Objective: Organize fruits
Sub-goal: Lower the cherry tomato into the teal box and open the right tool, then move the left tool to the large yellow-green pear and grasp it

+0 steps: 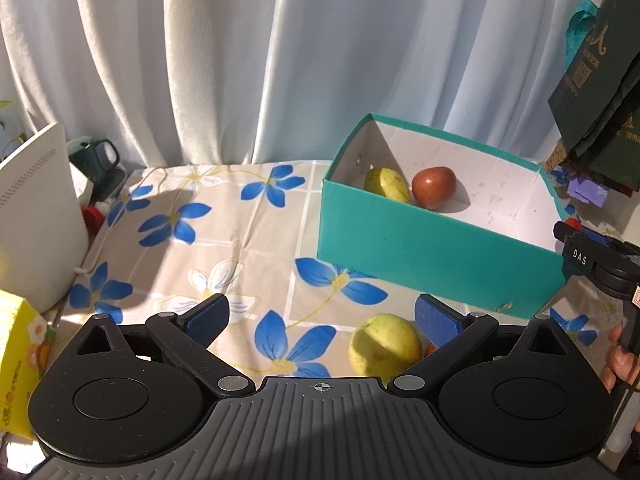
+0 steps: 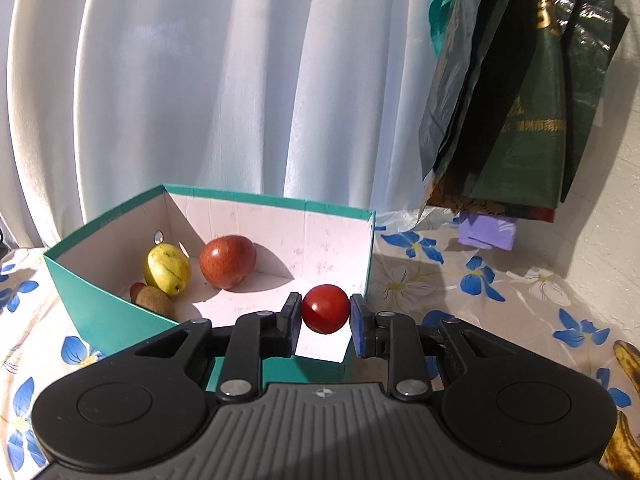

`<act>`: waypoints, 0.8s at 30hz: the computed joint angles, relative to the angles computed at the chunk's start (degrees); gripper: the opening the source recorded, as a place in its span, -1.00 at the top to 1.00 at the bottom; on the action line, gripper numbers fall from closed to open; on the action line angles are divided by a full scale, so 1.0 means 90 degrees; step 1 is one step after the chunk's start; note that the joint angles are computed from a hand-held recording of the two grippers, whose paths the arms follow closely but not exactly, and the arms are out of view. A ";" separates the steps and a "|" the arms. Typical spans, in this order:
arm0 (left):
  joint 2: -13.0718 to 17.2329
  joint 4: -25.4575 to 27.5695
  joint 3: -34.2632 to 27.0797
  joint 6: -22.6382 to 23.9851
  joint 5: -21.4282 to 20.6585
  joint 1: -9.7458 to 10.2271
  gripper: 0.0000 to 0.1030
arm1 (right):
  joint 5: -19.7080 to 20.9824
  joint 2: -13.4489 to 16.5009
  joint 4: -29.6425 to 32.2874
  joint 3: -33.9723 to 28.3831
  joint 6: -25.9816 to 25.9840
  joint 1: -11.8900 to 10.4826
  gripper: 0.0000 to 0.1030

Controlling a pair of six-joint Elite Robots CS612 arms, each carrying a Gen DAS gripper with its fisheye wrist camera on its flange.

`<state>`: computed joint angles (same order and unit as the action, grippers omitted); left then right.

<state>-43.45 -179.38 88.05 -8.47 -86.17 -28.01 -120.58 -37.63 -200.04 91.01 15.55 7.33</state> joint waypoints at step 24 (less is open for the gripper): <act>0.0189 -0.0312 0.0324 0.0992 -0.0802 0.0038 -0.97 | 0.0175 -0.0467 -0.1176 0.0920 -0.0011 0.0228 -0.89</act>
<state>-41.75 -182.19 90.97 0.46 -93.40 -27.67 -119.01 -41.84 -210.63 99.29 15.45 9.39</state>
